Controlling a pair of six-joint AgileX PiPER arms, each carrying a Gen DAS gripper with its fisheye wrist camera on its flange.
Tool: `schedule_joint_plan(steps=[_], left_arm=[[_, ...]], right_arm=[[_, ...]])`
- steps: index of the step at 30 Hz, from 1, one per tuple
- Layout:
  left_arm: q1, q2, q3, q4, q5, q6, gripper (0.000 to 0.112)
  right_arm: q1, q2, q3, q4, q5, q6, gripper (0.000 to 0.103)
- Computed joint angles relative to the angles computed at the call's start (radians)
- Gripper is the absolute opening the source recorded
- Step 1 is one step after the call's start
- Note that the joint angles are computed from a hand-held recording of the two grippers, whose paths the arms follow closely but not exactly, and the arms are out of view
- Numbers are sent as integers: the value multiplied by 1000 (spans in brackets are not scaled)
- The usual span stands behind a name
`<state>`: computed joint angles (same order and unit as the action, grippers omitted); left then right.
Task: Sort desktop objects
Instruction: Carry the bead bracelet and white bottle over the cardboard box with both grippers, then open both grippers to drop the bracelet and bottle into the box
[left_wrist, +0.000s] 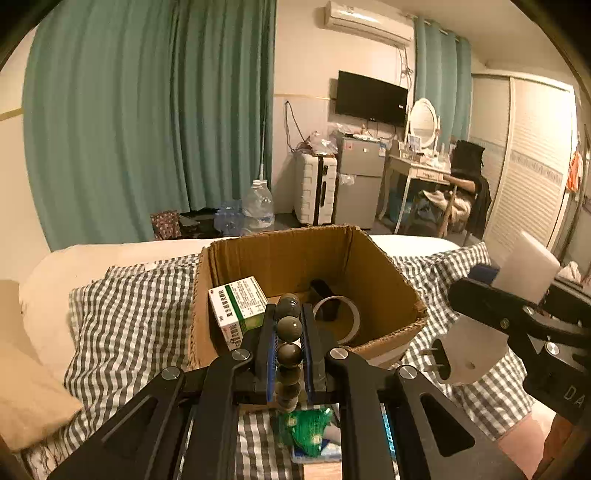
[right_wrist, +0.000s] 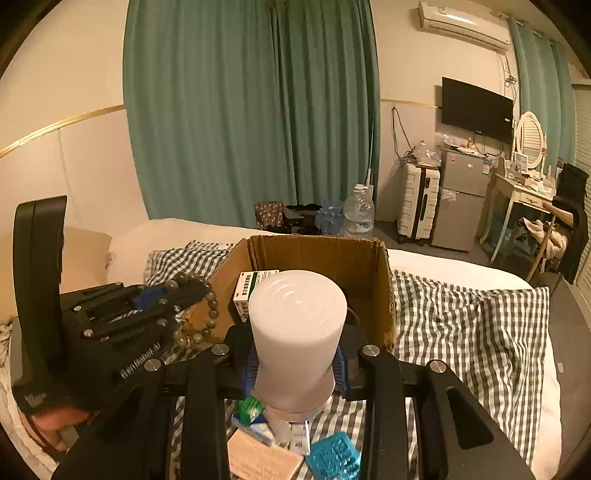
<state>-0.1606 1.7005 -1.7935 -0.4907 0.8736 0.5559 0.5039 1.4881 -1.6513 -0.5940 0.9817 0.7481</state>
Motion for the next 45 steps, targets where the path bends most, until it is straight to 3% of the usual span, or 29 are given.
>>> schedule_joint_plan(steps=[9,21,26,28,29,30,33,36,41,45], left_arm=[[-49,173,-155,56,-1,-53,12],[-69,475,-495,120,88,-146,12],[-64,511,-499,130,68,-154,13],[-62,518,-500,140,61,-171,20],[-62,526,-508,142,63,-182,37],[-61,515,-483,148,46,-197,57],[-50,433,-333,115,-56,-186,79],[-46,374,-249,104,-77,-166,80],[-47,245,-97,132,-118,-159,87],[-36,153,-44,116,-102,-145,91]], right_arm=[[-169,141,-90,194,-110,-169,31],[-312,336,-148,404,-230,-331,31],[-332,366,-131,397,-251,-311,31],[-343,354,-102,411,-278,-309,41],[-345,346,-88,402,-287,-297,55],[-345,341,-83,383,-288,-280,62],[-329,321,-77,303,-267,-220,63],[-307,313,-101,233,-208,-159,72],[-263,230,-59,162,-153,-106,74],[-214,161,-39,107,-91,-57,77]])
